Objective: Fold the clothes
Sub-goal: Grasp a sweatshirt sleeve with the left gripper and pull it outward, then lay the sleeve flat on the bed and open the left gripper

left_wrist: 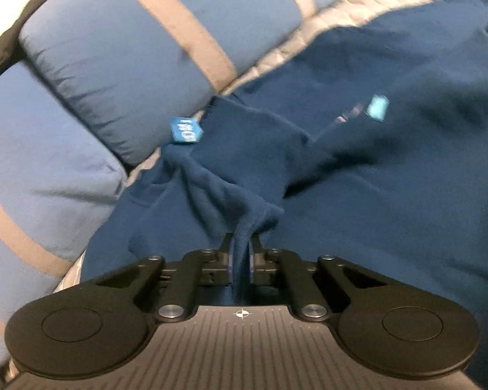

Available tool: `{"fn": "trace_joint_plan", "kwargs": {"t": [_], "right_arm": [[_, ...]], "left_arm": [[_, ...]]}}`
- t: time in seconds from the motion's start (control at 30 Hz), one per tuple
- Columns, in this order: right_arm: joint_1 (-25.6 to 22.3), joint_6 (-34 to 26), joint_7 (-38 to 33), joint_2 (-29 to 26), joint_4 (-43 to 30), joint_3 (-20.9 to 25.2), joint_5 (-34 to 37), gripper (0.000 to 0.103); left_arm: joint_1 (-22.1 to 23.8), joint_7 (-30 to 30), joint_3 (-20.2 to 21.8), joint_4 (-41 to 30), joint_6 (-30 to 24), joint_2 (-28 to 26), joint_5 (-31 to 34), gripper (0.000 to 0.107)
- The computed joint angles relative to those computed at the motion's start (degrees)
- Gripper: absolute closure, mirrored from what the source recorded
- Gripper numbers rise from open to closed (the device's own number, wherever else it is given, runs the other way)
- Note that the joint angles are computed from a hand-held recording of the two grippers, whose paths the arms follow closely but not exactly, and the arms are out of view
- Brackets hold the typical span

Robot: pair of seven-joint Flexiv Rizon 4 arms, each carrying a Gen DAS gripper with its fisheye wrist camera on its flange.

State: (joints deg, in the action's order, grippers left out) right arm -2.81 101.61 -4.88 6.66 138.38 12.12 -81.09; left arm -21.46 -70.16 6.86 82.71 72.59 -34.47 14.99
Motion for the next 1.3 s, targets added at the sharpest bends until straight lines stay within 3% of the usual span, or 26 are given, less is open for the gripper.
{"fn": "trace_joint_plan", "kwargs": {"t": [0.07,0.4,0.6,0.7,0.9,1.0,1.1,1.23,1.3], "right_arm": [[3.58,-0.43,-1.14,0.50,0.84,-3.03,1.35,0.005],[10.64,-7.47,-18.57,1.75,3.06,-0.67,23.39,0.006],[13.43,-12.54,-26.87,2.20,2.39,1.75,34.32,0.006],[17.60,-17.22,-35.38,2.37,1.18,2.02,43.53,0.006],[21.11,-22.98,-44.01,1.89,-1.40,2.64,54.03,0.007],[21.06,-24.14,-44.83,1.86,-1.88,3.24,53.94,0.009],[22.07,-25.65,-47.44,1.68,-2.68,3.20,56.15,0.010],[22.52,-26.64,-48.36,1.58,-3.21,3.23,58.41,0.011],[21.98,-25.30,-47.13,1.76,-2.65,3.38,58.21,0.011]], "left_arm": [[-0.01,-1.89,0.53,0.98,1.96,1.04,-0.11,0.100],[1.26,-11.44,5.77,8.02,11.54,10.48,0.28,0.101],[1.56,-19.46,11.26,13.01,14.61,16.97,4.76,0.101],[2.33,-24.43,13.50,15.06,14.84,20.16,8.24,0.101],[3.09,-38.05,19.27,18.55,14.08,27.39,19.75,0.101],[2.82,-50.49,22.61,18.62,12.37,30.98,30.59,0.101],[4.57,-62.87,23.36,19.85,9.64,35.07,39.16,0.101],[9.43,-70.45,24.20,25.79,10.01,38.84,37.33,0.101],[11.80,-70.96,25.87,29.99,12.64,39.14,32.64,0.101]]}}
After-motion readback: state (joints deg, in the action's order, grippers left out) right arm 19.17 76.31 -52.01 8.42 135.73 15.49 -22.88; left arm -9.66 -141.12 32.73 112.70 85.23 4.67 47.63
